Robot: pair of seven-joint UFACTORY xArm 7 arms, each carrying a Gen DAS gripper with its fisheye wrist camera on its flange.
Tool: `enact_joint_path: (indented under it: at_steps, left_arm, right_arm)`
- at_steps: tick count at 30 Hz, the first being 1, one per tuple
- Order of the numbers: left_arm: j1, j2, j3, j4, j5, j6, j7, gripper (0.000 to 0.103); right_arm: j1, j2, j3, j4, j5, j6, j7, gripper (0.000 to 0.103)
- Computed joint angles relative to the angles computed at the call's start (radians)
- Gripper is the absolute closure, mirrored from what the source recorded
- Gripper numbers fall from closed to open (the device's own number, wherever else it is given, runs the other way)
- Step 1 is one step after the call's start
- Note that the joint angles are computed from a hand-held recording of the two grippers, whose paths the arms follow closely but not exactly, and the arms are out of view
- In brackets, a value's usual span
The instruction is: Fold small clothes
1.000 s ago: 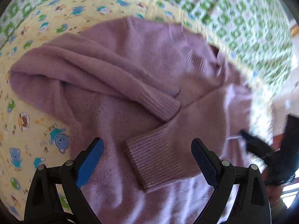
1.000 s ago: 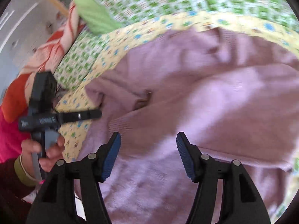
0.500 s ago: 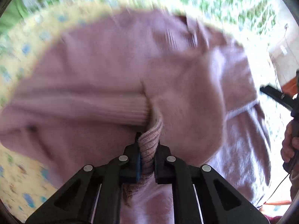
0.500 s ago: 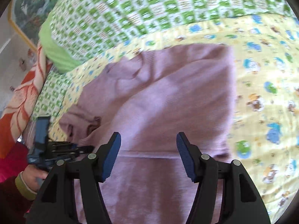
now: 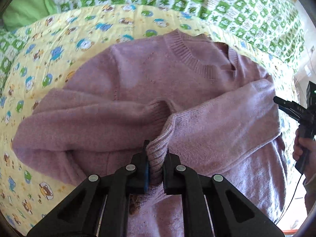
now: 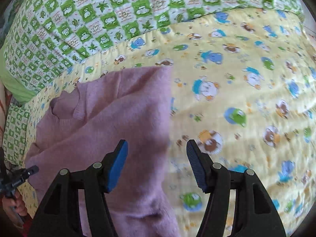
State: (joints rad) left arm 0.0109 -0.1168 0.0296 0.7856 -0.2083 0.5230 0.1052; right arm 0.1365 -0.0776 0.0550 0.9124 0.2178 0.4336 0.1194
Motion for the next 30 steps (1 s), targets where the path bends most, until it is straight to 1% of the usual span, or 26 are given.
enact_joint_path:
  at_steps: [3,4,5,6,7,9,10,12,15,17,20,21,22,24,25,26,27,28,29,30]
  left_arm:
    - [0.002,0.000,0.008,-0.014,-0.031,0.005,0.006,0.095]
    - [0.002,-0.002,0.007,-0.018,-0.034,0.001,0.006,0.095]
    - [0.001,-0.004,0.005,-0.019,-0.034,-0.003,0.004,0.095]
    - [-0.002,-0.004,0.003,-0.015,-0.039,-0.006,0.007,0.095]
    - [-0.007,-0.001,0.003,-0.009,-0.053,-0.008,0.016,0.095]
    - [-0.023,0.011,0.004,0.011,-0.108,-0.009,0.059,0.095]
    - [-0.030,0.021,-0.002,0.024,-0.115,-0.011,0.068,0.095]
    - [-0.038,0.041,-0.018,0.042,-0.098,-0.019,0.061,0.095]
    - [-0.040,0.075,-0.028,0.055,-0.068,-0.027,0.035,0.095]
    - [-0.033,0.088,-0.023,0.060,-0.090,-0.016,0.042,0.095]
    - [-0.024,0.092,-0.019,0.059,-0.143,0.004,0.105,0.093]
    - [-0.021,0.081,-0.019,0.051,-0.138,0.007,0.108,0.089]
    - [-0.018,0.067,-0.018,0.039,-0.128,0.009,0.103,0.085]
    - [-0.013,0.024,-0.010,0.010,-0.125,0.012,0.104,0.080]
    - [-0.009,-0.002,-0.004,-0.009,-0.129,0.010,0.102,0.080]
    - [-0.008,-0.015,0.000,-0.017,-0.130,0.010,0.099,0.080]
    - [-0.003,-0.034,0.008,-0.030,-0.129,0.012,0.093,0.079]
    - [0.004,-0.051,0.014,-0.040,-0.122,0.015,0.082,0.079]
    - [0.009,-0.065,0.021,-0.049,-0.118,0.017,0.074,0.079]
    - [0.013,-0.077,0.029,-0.057,-0.119,0.020,0.074,0.078]
  right_arm:
    - [0.010,0.054,0.011,0.046,-0.007,0.006,-0.005,0.040]
    - [0.014,0.054,0.017,0.041,-0.012,0.006,-0.003,0.043]
    - [0.018,0.062,0.019,0.043,-0.005,0.010,-0.014,0.069]
    - [0.020,0.075,0.021,0.054,0.011,0.025,-0.037,0.086]
    - [0.020,0.083,0.021,0.067,0.006,0.047,-0.045,0.094]
    - [0.012,0.058,0.015,0.060,-0.025,0.023,-0.028,0.095]
    - [0.006,0.046,0.010,0.061,-0.039,0.019,-0.014,0.095]
    - [-0.012,0.029,-0.006,0.074,-0.049,0.024,-0.005,0.095]
    - [-0.031,0.042,-0.021,0.093,-0.021,0.049,-0.035,0.095]
    - [-0.037,0.054,-0.018,0.091,-0.047,0.058,-0.034,0.095]
    - [-0.036,0.064,-0.006,0.074,-0.151,0.047,0.024,0.095]
    - [-0.034,0.071,-0.001,0.073,-0.218,0.045,0.065,0.095]
    - [-0.033,0.076,0.000,0.076,-0.249,0.052,0.087,0.094]
    - [-0.029,0.076,0.001,0.084,-0.272,0.070,0.118,0.089]
    - [-0.028,0.066,0.002,0.083,-0.292,0.075,0.144,0.082]
    - [-0.027,0.061,0.004,0.086,-0.309,0.080,0.165,0.072]
    - [-0.027,0.036,0.004,0.073,-0.328,0.077,0.185,0.066]
    - [-0.027,0.018,0.005,0.062,-0.326,0.069,0.187,0.057]
    - [-0.025,-0.002,0.006,0.050,-0.316,0.059,0.184,0.053]
    - [-0.022,-0.031,0.006,0.028,-0.294,0.041,0.171,0.052]
